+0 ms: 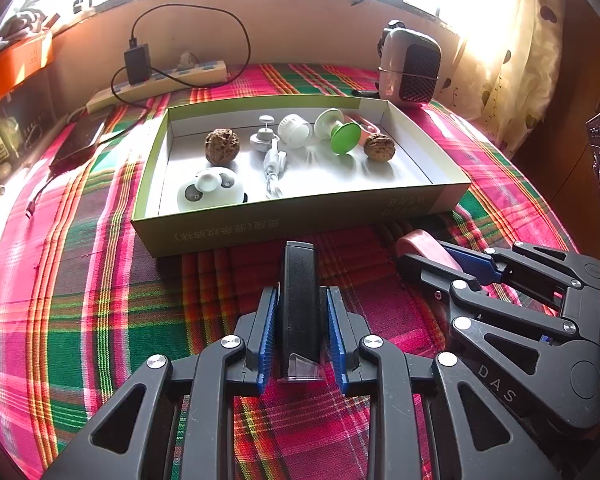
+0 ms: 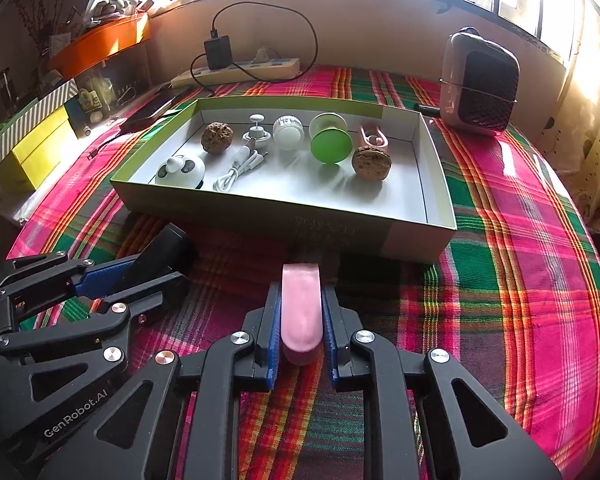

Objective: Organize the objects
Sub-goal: 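Close the right gripper on the pink rounded object while the left gripper holds the black object, then carry the pink object into the tray with the right gripper while the left gripper carries the black object there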

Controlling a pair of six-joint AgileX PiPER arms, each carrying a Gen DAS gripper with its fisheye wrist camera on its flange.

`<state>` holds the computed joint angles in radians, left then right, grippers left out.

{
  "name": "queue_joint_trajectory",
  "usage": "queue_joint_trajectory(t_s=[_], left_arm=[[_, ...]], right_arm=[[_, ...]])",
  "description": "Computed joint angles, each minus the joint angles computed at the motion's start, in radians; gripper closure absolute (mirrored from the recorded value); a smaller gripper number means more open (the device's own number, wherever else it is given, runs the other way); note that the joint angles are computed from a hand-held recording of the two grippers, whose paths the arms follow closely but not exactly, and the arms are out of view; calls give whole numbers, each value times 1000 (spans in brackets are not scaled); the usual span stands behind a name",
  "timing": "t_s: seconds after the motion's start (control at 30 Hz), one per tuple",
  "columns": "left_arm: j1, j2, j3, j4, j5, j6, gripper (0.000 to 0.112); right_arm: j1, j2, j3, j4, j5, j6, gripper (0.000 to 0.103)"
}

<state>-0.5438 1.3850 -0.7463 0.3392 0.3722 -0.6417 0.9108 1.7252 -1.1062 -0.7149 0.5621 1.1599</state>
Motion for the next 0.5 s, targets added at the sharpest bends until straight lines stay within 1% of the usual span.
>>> queue_joint_trajectory(t_s=[0.5], left_arm=[[-2, 0, -2, -1, 1, -5, 90]], right_arm=[[8, -6, 3, 5, -12, 0, 84]])
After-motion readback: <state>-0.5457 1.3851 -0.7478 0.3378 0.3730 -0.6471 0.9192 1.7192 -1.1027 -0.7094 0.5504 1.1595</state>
